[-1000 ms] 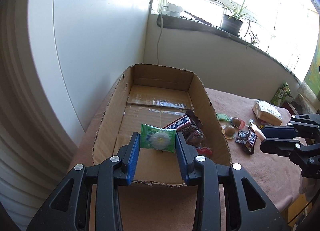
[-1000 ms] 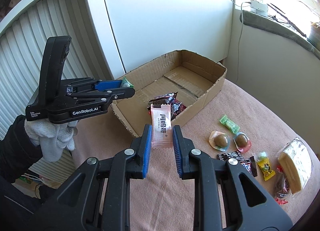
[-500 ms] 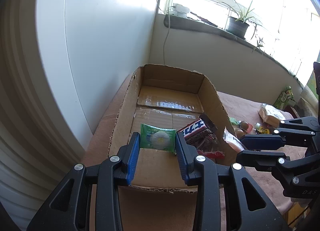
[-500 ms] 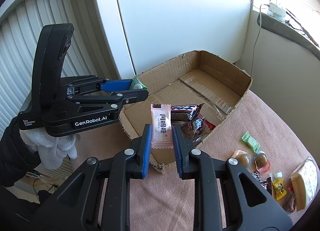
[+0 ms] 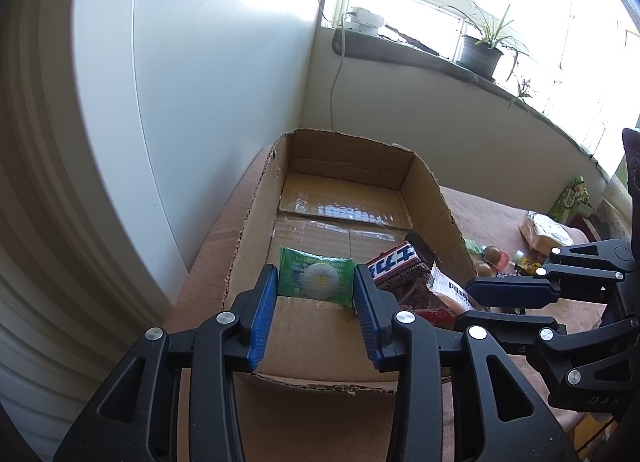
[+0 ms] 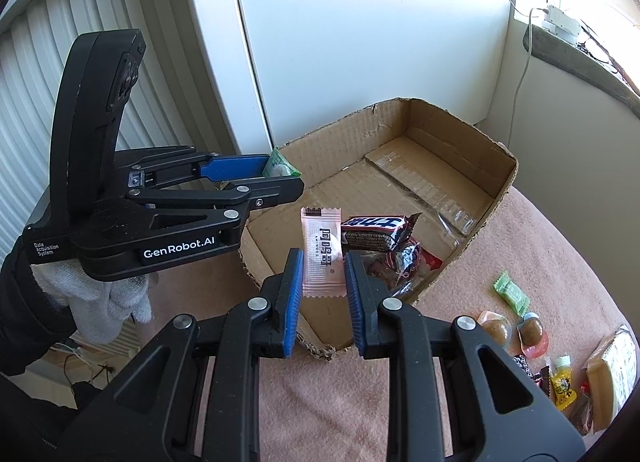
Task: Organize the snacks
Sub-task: 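Carry both candies into the cardboard box while both tools open to drop them, then move both tools from the box to the plastic-wrapped bread loaf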
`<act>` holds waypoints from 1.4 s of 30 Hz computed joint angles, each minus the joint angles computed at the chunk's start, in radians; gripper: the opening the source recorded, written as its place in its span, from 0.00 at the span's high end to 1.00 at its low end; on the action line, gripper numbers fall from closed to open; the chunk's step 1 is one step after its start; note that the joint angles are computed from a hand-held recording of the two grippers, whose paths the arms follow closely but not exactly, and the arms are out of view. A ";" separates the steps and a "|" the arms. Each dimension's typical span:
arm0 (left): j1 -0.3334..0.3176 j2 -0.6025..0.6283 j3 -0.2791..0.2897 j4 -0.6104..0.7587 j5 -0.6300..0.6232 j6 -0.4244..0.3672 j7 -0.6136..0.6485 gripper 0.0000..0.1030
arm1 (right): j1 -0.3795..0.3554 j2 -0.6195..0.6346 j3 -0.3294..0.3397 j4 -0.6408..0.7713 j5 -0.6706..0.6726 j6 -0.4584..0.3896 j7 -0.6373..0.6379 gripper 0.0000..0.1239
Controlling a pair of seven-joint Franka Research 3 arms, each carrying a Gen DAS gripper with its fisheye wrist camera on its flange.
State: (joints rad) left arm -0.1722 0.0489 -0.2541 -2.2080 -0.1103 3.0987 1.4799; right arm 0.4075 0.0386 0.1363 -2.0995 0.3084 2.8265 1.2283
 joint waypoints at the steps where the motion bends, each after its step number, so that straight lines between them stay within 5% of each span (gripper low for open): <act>1: -0.003 0.000 0.005 -0.001 0.016 0.001 -0.015 0.57 | 0.000 0.000 0.000 0.000 -0.001 0.001 0.001 0.82; 4: -0.008 0.000 0.015 0.000 0.059 -0.002 -0.057 0.52 | -0.001 -0.003 -0.001 -0.004 -0.004 0.005 0.005 0.79; 7: -0.007 0.000 0.016 0.001 0.077 -0.003 -0.073 0.52 | -0.001 -0.009 -0.002 -0.014 -0.013 0.025 0.013 0.61; 24: -0.025 -0.020 0.015 -0.007 0.136 0.008 -0.134 0.52 | -0.010 -0.100 -0.014 -0.118 0.077 0.076 -0.022 0.60; 28: -0.038 -0.023 0.006 -0.005 0.114 0.011 -0.113 0.52 | -0.015 -0.146 -0.028 -0.174 0.111 0.104 -0.034 0.50; 33: -0.058 -0.023 -0.003 0.001 0.100 0.009 -0.098 0.52 | -0.039 -0.225 -0.047 -0.267 0.114 0.130 -0.014 0.49; 35: -0.066 -0.021 -0.007 0.007 0.100 0.009 -0.098 0.52 | -0.054 -0.259 -0.057 -0.305 0.113 0.137 0.003 0.40; 42: -0.093 -0.004 -0.024 0.033 0.118 0.005 -0.105 0.51 | -0.138 -0.359 -0.069 -0.408 0.060 0.147 0.076 0.38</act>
State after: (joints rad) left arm -0.2648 0.0446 -0.2783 -2.1753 0.0082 3.1033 1.3750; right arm 0.2699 -0.3205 0.0677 -2.5075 0.3680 2.9732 1.3041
